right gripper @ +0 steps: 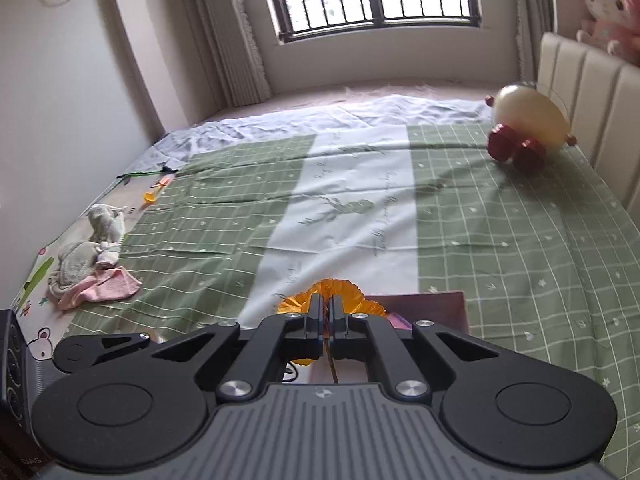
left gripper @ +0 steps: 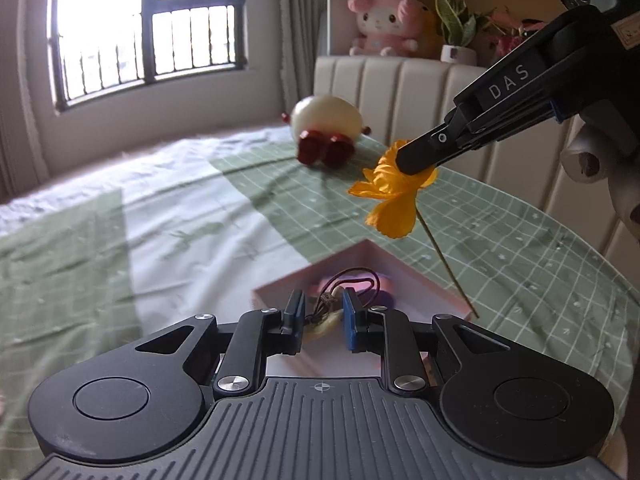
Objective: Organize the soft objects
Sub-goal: 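Carry flower and keychain over the pink box and open both tools to drop them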
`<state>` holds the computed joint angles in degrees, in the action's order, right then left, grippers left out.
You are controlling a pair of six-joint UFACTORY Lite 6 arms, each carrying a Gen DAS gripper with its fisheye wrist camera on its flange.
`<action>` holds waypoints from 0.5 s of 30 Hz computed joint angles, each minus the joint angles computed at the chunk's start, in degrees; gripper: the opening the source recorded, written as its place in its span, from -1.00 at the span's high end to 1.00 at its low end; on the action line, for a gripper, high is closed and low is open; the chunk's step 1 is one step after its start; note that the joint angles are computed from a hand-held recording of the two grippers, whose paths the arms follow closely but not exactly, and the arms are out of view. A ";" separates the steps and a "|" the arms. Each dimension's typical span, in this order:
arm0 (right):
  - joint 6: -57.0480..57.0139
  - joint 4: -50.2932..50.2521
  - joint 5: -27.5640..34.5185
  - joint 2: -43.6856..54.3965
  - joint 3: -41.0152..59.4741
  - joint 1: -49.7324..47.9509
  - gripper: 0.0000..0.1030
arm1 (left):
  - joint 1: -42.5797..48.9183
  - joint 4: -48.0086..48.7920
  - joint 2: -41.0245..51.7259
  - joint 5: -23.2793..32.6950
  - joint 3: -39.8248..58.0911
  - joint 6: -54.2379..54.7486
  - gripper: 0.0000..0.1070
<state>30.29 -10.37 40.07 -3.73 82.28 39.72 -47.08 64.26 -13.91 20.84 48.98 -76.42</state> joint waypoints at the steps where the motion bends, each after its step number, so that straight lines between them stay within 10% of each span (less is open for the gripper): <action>1: -1.83 1.78 -1.46 -0.61 -2.21 -1.69 0.95 | 0.26 2.32 3.00 -1.27 1.02 -3.08 0.57; 15: -27.90 26.98 -21.33 11.01 -18.79 -17.37 0.95 | 4.52 23.20 33.21 -9.76 14.96 -27.30 0.57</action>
